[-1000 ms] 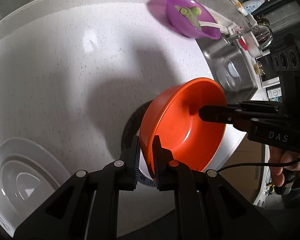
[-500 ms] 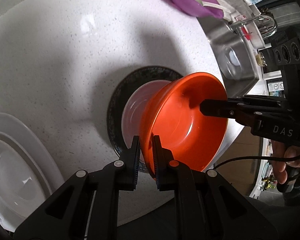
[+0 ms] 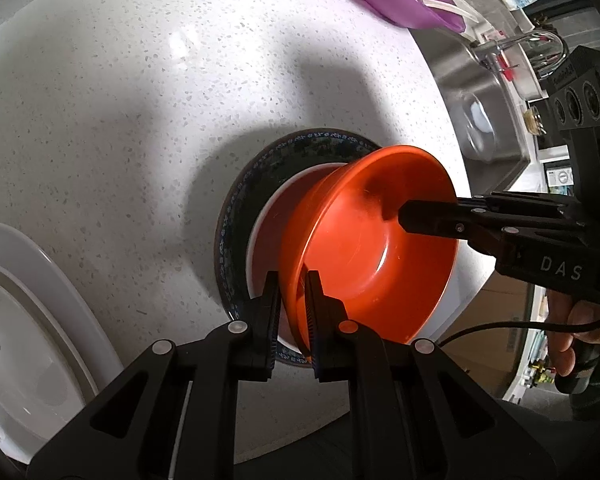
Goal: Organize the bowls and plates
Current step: 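Lift the orange bowl with both grippers and carry it over the nested bowls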
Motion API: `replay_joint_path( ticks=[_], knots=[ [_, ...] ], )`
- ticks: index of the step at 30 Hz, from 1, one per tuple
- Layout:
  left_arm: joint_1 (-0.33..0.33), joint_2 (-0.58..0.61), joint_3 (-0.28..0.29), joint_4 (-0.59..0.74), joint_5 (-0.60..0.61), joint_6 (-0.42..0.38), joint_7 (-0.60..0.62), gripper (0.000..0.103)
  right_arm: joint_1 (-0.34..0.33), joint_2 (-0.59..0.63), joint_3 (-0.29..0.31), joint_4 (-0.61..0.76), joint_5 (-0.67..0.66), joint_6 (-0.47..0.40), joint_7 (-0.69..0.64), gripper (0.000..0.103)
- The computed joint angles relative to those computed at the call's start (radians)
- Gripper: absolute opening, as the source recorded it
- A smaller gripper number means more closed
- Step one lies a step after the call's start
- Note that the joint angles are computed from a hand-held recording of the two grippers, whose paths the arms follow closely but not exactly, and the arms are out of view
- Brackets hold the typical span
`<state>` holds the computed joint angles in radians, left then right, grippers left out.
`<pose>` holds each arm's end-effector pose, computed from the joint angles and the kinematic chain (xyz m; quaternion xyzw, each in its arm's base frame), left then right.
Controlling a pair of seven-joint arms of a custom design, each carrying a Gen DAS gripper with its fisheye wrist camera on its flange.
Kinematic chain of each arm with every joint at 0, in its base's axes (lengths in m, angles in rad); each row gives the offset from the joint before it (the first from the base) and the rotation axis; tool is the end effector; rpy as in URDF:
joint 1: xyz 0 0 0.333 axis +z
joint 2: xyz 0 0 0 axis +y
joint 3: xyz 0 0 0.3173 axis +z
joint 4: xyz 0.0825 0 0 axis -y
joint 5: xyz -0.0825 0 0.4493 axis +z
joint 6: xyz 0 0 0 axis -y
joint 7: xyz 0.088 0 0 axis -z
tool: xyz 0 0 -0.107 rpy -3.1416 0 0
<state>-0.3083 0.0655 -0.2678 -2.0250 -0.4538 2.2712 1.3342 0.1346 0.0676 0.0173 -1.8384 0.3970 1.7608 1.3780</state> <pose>0.5324 -0.3570 0.4071 0.6653 -0.7159 0.1531 0.1467 0.6166 0.1288 0.4620 -0.7702 0.6044 0.1836 0.0885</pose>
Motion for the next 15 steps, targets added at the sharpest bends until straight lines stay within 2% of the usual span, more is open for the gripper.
replay_joint_path(
  ticks=[10,15],
  knots=[
    [0.008,-0.037,0.005,-0.041,-0.064,0.018,0.015,0.014,0.001,0.009,0.002,0.015,-0.022,-0.014,-0.008,0.011],
    [0.01,-0.061,0.008,-0.066,-0.123,0.034,0.053,0.025,0.0,0.016,0.004,0.023,-0.025,-0.019,-0.008,0.011]
  ],
)
